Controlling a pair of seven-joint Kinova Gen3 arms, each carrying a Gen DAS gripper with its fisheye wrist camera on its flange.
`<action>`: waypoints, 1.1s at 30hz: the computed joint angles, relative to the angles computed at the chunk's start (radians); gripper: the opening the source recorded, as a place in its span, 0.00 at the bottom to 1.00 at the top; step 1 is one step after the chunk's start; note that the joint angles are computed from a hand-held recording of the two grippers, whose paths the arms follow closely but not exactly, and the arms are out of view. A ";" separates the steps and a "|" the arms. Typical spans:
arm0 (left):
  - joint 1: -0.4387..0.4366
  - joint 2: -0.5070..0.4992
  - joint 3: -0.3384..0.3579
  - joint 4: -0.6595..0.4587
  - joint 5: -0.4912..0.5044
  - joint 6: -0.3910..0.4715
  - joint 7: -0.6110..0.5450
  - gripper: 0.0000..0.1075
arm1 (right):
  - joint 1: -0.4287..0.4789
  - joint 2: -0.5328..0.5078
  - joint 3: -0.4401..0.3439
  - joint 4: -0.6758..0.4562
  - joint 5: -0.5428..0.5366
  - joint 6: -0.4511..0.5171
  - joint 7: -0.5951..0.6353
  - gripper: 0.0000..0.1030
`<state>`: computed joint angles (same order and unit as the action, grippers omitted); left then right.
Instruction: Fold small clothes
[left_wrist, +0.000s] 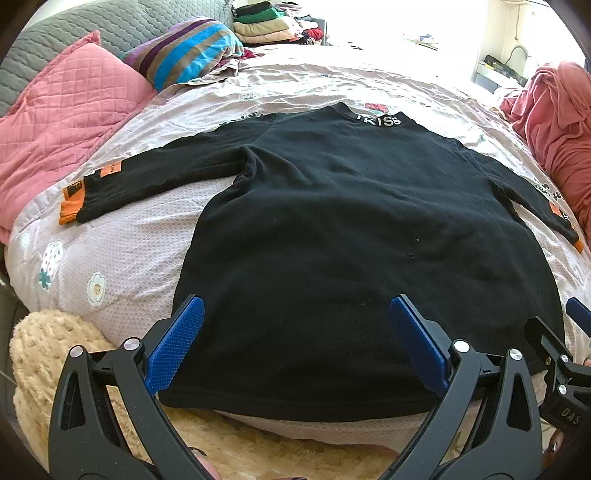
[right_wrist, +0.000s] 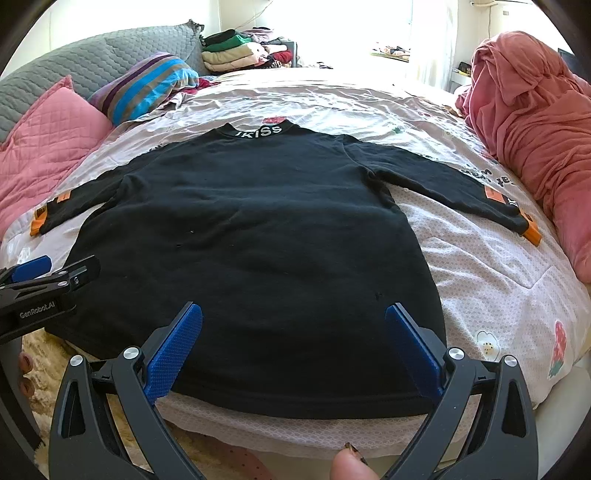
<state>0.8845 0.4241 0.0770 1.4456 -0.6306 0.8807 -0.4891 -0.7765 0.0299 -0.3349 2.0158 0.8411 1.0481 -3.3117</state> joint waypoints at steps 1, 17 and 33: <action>0.000 0.000 0.000 0.000 -0.001 -0.001 0.000 0.88 | 0.000 0.000 0.000 0.000 0.000 0.000 0.001 0.96; 0.001 -0.005 0.001 0.002 -0.007 0.002 0.000 0.88 | 0.000 -0.004 -0.003 0.004 0.005 0.007 -0.007 0.96; 0.003 -0.004 0.003 0.000 -0.012 0.005 0.006 0.88 | 0.003 -0.014 -0.009 0.015 0.010 0.003 -0.019 0.96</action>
